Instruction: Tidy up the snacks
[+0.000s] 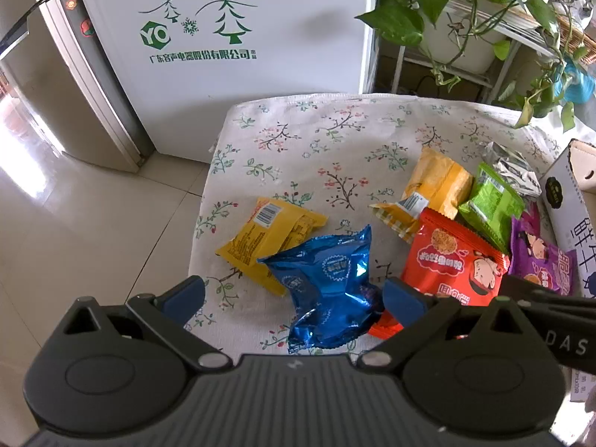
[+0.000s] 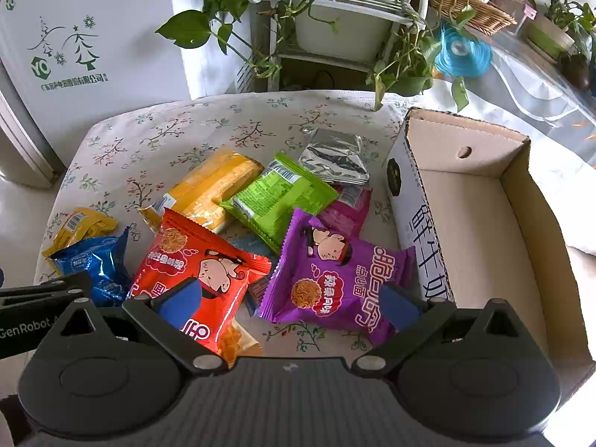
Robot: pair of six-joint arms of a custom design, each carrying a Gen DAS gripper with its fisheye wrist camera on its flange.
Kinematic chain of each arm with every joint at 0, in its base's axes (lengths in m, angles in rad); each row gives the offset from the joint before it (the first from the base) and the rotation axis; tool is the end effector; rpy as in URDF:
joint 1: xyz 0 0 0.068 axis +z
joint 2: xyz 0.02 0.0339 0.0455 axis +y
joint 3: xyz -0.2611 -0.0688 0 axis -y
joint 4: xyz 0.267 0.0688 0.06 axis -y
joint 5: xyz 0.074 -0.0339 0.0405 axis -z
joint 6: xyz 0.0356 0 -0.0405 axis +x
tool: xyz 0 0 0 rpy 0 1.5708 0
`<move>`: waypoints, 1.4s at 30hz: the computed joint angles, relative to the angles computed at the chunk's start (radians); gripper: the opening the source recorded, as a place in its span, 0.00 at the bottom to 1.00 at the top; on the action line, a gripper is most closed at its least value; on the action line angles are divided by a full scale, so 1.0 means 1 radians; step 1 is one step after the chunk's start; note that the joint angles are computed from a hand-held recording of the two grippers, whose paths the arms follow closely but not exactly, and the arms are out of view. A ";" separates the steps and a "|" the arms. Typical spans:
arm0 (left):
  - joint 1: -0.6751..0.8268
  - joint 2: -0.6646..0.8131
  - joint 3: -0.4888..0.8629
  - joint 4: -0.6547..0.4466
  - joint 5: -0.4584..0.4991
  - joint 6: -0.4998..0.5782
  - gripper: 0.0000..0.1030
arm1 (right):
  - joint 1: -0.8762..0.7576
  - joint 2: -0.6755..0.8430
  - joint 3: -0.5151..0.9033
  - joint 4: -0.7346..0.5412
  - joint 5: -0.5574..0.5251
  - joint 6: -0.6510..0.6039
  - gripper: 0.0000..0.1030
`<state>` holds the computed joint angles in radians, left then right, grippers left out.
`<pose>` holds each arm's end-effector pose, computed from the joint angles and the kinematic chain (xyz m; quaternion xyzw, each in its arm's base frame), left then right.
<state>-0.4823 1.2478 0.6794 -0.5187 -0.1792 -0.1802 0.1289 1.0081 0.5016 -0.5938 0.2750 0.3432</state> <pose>0.2201 -0.1081 0.1714 0.1243 0.9592 0.0046 0.2538 0.1920 0.0151 0.1608 0.1348 0.9543 -0.0756 0.2557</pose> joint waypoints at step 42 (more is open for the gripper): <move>0.201 -0.070 0.017 0.019 0.170 0.007 0.96 | -0.190 -0.077 -0.028 0.021 -0.276 -0.032 1.00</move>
